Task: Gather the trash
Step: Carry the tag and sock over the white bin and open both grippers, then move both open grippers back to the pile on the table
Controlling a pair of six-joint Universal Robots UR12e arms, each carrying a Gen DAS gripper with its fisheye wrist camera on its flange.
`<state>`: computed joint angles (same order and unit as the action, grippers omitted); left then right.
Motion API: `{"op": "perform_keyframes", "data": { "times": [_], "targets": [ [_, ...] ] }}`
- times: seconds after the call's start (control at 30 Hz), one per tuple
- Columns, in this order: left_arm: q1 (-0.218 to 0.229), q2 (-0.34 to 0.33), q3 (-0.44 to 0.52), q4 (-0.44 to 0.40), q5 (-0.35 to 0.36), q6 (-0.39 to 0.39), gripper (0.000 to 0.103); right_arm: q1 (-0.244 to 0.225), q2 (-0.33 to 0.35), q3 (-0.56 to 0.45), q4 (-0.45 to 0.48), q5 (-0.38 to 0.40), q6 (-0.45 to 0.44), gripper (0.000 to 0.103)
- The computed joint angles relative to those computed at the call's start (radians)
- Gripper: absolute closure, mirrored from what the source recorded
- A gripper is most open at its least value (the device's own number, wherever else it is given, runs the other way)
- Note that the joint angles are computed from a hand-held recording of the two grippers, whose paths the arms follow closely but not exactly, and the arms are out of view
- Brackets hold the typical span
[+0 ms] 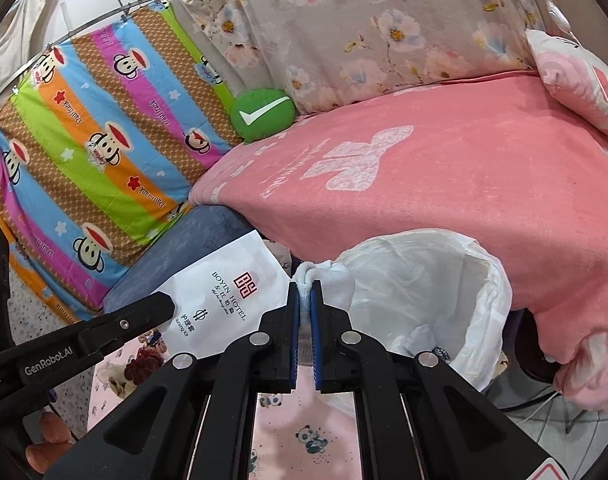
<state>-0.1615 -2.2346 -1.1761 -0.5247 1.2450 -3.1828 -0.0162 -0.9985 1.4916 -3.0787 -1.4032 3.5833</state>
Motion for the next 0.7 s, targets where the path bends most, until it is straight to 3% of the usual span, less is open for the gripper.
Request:
{"op": "perform_keyframes", "data": {
  "times": [0.27,0.33,0.37,0.4,0.47,0.7],
  "targets": [
    [-0.019,-0.032,0.051,-0.054,-0.022,0.023,0.103,-0.02,0.0,0.013,0.002,-0.016,0.024,0.097],
    [-0.023,-0.036,0.054,-0.044,-0.022,0.015,0.101,-0.021,0.003,0.01,0.007,-0.019,0.023,0.09],
    [-0.025,-0.035,0.053,-0.036,-0.01,0.005,0.091,-0.021,0.005,0.008,0.011,-0.022,0.02,0.089],
    [-0.026,-0.036,0.051,-0.031,-0.004,-0.002,0.072,-0.019,0.006,0.006,0.015,-0.037,0.016,0.086],
    [-0.028,-0.035,0.047,-0.015,0.027,-0.017,0.059,-0.017,0.007,0.005,0.016,-0.045,0.009,0.078],
    [-0.019,-0.026,0.03,0.0,0.066,-0.024,0.059,-0.011,0.007,0.004,0.019,-0.041,0.005,0.075]
  ]
}}
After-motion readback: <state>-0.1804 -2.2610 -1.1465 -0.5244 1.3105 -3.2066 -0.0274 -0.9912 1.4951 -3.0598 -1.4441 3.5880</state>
